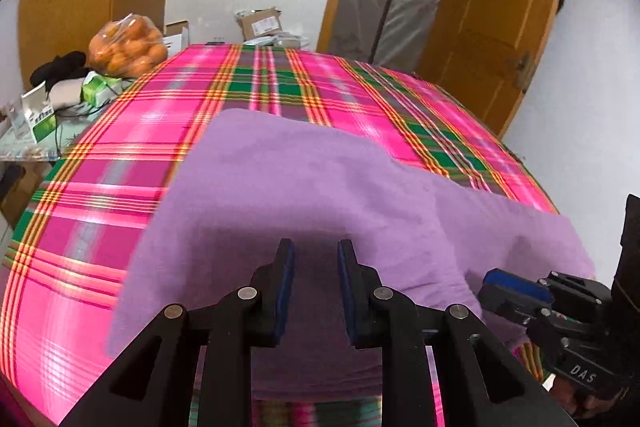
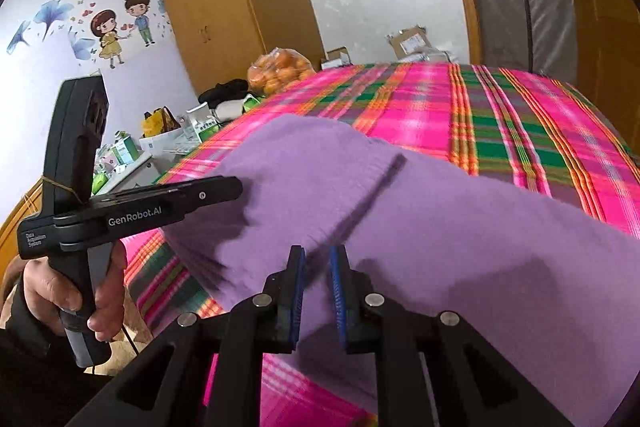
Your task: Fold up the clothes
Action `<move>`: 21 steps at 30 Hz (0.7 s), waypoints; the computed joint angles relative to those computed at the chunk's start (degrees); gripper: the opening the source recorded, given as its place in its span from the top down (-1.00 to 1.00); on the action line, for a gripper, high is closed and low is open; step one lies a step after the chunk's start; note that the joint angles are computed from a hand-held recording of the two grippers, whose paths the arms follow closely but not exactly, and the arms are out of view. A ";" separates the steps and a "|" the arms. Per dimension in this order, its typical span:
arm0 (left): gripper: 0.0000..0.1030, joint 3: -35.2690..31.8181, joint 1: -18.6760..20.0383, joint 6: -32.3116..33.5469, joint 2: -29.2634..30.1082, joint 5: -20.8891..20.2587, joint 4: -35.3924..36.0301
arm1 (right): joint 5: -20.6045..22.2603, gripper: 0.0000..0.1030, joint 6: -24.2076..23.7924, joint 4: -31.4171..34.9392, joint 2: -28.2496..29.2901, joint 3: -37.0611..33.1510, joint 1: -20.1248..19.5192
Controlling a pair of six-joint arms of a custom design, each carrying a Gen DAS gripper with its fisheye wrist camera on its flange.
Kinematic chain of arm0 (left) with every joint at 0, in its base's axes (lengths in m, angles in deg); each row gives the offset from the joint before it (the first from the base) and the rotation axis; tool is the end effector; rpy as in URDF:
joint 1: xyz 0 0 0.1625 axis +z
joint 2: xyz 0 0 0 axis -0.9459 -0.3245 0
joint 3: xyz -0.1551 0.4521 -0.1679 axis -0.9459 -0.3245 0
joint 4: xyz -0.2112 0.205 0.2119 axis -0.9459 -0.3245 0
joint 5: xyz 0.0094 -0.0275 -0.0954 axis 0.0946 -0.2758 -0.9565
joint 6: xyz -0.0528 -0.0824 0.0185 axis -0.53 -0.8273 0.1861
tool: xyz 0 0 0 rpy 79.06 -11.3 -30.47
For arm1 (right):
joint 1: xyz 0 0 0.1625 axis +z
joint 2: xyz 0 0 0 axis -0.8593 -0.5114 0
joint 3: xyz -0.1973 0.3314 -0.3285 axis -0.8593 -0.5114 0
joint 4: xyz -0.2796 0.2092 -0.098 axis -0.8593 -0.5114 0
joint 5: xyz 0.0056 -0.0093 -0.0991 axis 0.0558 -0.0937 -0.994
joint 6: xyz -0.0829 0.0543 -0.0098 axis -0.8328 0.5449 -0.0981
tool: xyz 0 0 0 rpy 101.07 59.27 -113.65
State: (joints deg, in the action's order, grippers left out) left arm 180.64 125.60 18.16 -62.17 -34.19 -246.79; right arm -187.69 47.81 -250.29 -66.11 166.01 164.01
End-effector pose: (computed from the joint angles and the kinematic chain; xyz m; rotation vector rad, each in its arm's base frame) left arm -0.1941 -0.5500 0.1224 1.1859 2.6108 -0.6005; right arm 0.1853 -0.3960 0.1132 0.2426 -2.3274 1.1822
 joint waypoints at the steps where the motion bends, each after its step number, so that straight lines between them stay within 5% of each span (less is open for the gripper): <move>1: 0.56 0.30 -0.42 -0.05 0.37 0.22 -0.31 | -0.05 0.71 0.63 -0.58 0.25 0.66 -0.42; 10: 0.56 3.94 -1.61 3.41 3.66 3.49 -9.04 | 2.34 0.76 1.05 -7.00 2.91 3.51 -3.11; 21: 0.56 4.48 -2.10 3.86 4.58 4.73 -11.52 | 4.11 0.76 -0.91 -11.17 4.71 3.83 -3.78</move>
State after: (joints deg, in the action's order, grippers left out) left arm 185.12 123.50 22.01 -57.59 -29.46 -258.31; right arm -183.58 46.91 -261.46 -61.39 169.83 160.24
